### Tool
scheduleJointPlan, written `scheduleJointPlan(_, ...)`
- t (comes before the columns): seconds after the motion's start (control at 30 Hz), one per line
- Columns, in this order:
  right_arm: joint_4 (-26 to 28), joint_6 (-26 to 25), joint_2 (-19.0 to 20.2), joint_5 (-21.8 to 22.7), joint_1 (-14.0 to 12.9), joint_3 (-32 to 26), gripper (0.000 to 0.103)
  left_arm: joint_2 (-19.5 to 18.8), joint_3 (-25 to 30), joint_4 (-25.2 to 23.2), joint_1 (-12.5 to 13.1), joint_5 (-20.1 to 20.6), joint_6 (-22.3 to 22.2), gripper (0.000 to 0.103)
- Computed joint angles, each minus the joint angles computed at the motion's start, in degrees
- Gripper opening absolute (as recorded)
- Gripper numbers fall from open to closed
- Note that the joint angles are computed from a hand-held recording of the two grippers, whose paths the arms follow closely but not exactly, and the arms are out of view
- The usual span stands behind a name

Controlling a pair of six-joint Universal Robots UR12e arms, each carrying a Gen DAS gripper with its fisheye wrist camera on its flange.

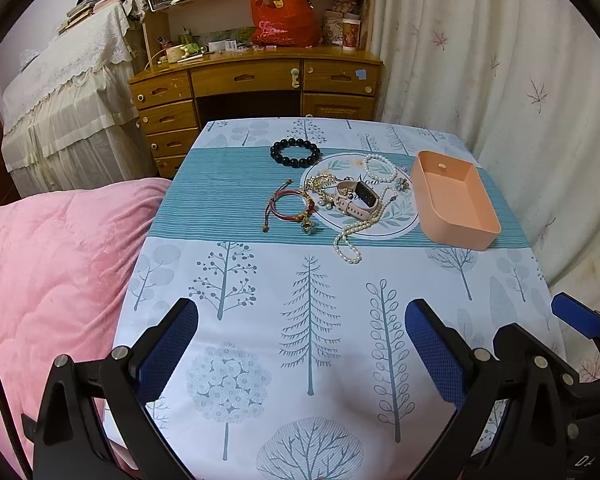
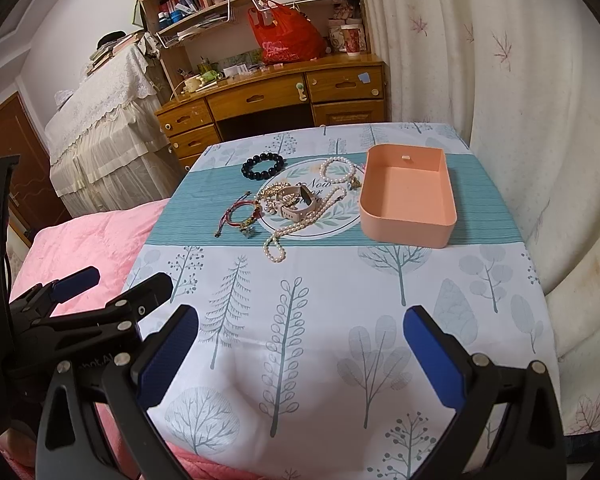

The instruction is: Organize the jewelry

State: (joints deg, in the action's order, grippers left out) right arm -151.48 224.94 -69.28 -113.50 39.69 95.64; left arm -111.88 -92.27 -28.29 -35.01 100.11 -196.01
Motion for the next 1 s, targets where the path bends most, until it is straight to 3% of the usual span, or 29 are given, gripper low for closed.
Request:
scheduleJointPlan(0.3,0.2,0.0,0.0,0.2,-0.1,-0.1,0.103,-0.1,0.3,-0.9,0.2,-0.3,-0.1,0.102)
scheduleJointPlan(1.0,-1.3,-1.5,0.1,0.0,0.1,-0.4,0.103,0.0,-0.3,2.5,0.0,1.5,1.1,0.102)
